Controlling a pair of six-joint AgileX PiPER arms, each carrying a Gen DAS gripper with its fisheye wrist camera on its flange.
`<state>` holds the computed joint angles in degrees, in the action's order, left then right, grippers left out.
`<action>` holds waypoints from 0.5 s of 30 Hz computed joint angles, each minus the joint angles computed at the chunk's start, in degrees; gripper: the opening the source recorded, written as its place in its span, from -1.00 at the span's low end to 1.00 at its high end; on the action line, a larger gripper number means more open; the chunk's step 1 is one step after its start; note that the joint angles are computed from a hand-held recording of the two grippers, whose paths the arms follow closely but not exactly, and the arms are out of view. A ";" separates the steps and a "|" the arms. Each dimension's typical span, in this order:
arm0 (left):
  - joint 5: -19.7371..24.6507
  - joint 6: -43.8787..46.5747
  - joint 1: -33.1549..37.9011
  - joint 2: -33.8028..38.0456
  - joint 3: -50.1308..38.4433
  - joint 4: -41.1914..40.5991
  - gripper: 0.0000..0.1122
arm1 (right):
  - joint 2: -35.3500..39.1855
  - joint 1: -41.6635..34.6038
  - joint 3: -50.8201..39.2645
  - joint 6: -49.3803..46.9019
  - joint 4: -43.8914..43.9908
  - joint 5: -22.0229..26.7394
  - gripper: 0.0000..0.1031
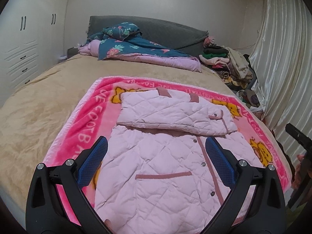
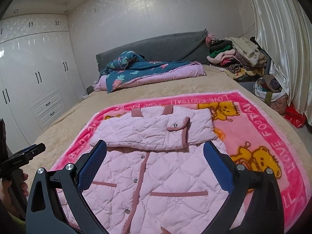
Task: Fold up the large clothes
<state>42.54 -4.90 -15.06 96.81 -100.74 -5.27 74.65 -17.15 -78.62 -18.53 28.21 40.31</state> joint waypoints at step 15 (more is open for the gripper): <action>-1.13 -2.48 -1.30 -3.92 6.50 3.15 0.67 | -4.54 -8.48 3.73 -8.92 7.42 3.95 0.91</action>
<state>41.40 -7.38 -16.35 92.90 -94.24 -2.12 70.11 -25.63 -74.89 -27.45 35.64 44.26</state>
